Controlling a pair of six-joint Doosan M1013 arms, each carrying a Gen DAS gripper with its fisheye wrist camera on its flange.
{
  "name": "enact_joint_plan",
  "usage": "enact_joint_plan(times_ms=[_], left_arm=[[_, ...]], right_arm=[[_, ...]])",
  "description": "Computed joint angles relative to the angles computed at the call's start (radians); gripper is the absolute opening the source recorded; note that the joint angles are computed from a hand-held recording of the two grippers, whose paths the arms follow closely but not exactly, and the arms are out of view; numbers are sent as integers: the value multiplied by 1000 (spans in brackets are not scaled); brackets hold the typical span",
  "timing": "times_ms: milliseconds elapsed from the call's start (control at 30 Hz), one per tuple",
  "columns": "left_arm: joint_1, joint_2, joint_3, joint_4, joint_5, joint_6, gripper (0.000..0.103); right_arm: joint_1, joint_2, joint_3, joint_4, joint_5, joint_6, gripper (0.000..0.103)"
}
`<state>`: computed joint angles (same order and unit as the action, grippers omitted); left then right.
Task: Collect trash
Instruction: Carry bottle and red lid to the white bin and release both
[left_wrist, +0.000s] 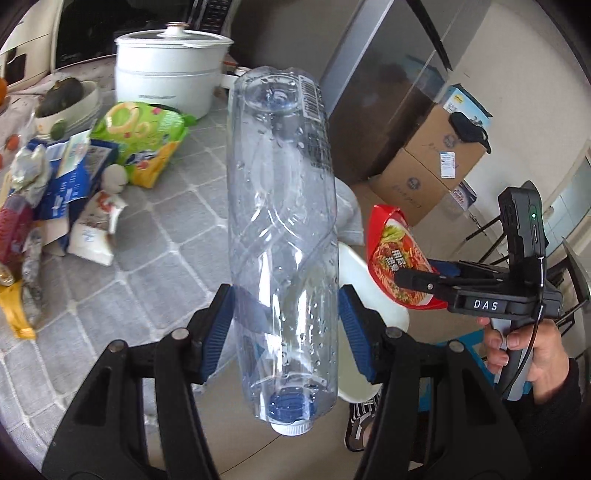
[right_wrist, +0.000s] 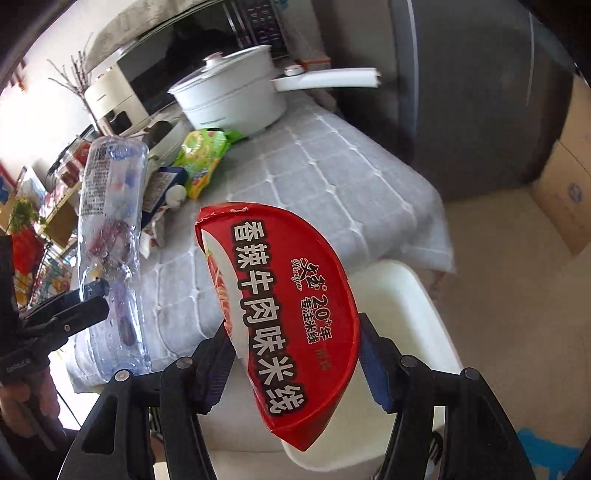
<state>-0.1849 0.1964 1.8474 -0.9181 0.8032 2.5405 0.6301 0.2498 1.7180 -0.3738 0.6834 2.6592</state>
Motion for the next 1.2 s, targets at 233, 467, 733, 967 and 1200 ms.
enact_joint_plan(times_ms=[233,467,733,967,1200], left_arm=[[-112,39,39,-58,-93,89,60],[-169,72,41,-9,-168,52,60],[-194,54,45,133,-224,-37,76],[-168,6,64,267,-263,-130,89],[-153,-20,72,399,-288,-233,98]], right_arm=[[-29,-60,97,23,47,54,64],[-48,-77,131,71,79,41,65],[-52,-81,142,93,100,48,66],[-52,-56,123,120,119,29,68],[-59,-8,82,171,156,-28,69]])
